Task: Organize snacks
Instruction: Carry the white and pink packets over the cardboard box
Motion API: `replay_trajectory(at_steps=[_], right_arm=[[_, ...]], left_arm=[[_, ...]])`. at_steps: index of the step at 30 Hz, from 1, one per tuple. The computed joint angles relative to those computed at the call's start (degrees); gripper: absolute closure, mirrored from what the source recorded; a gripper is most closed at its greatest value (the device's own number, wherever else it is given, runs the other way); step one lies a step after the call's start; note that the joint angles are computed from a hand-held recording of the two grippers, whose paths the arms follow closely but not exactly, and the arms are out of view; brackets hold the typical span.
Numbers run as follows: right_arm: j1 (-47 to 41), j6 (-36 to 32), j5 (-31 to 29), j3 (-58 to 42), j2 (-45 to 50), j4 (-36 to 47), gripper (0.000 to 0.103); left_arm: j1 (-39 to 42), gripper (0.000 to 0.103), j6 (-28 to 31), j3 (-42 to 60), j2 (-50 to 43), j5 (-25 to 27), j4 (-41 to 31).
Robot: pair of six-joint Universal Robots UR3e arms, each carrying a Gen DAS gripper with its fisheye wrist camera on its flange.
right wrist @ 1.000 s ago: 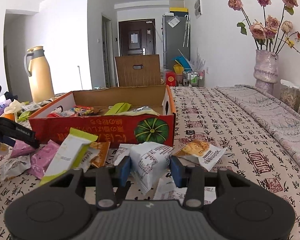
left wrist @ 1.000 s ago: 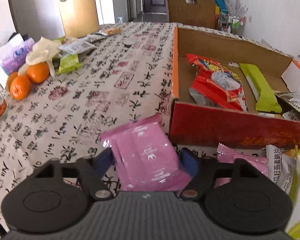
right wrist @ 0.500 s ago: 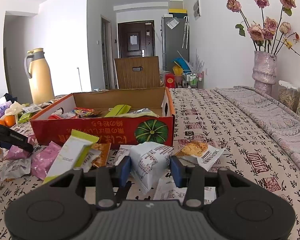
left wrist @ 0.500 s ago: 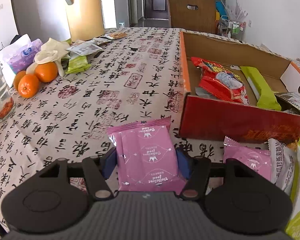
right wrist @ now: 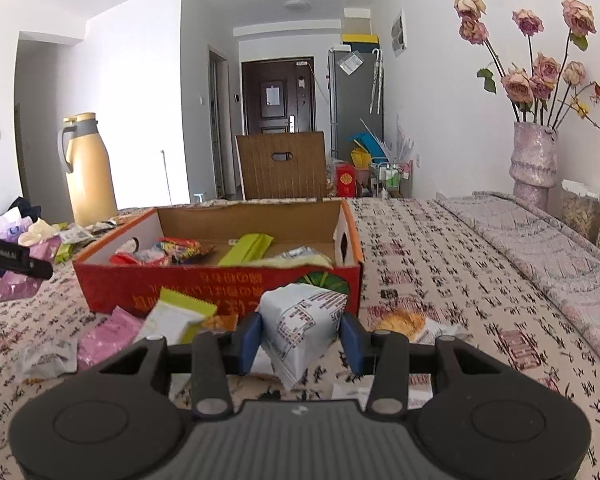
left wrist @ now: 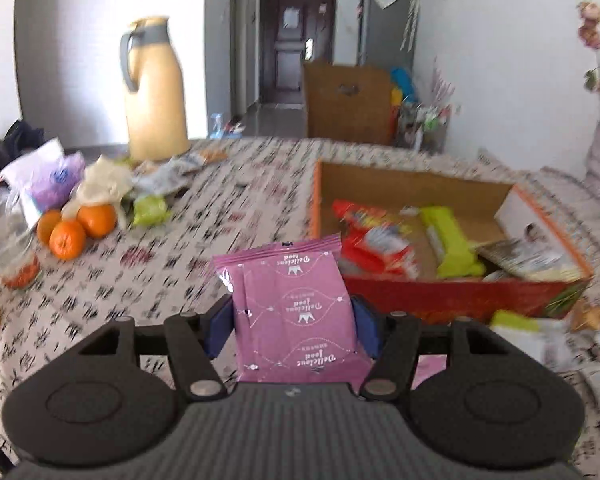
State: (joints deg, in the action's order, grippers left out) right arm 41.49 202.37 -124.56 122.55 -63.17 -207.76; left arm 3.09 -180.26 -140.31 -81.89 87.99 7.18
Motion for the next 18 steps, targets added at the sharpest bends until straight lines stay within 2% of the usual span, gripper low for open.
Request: replay_trajectory(at_steps=[9, 18], right_arm=[[-2.4, -4.9, 1.3, -6.8, 1.4, -0.3, 0.061], [-7.3, -10.0, 6.7, -18.9, 5.3, 3.0, 0.061]], left_arm=[[-7.6, 0.04, -2.8, 8.4, -5.4, 1.8, 1.4], [-13.5, 0.04, -4.5, 20.7, -15.3, 5.7, 0.5]])
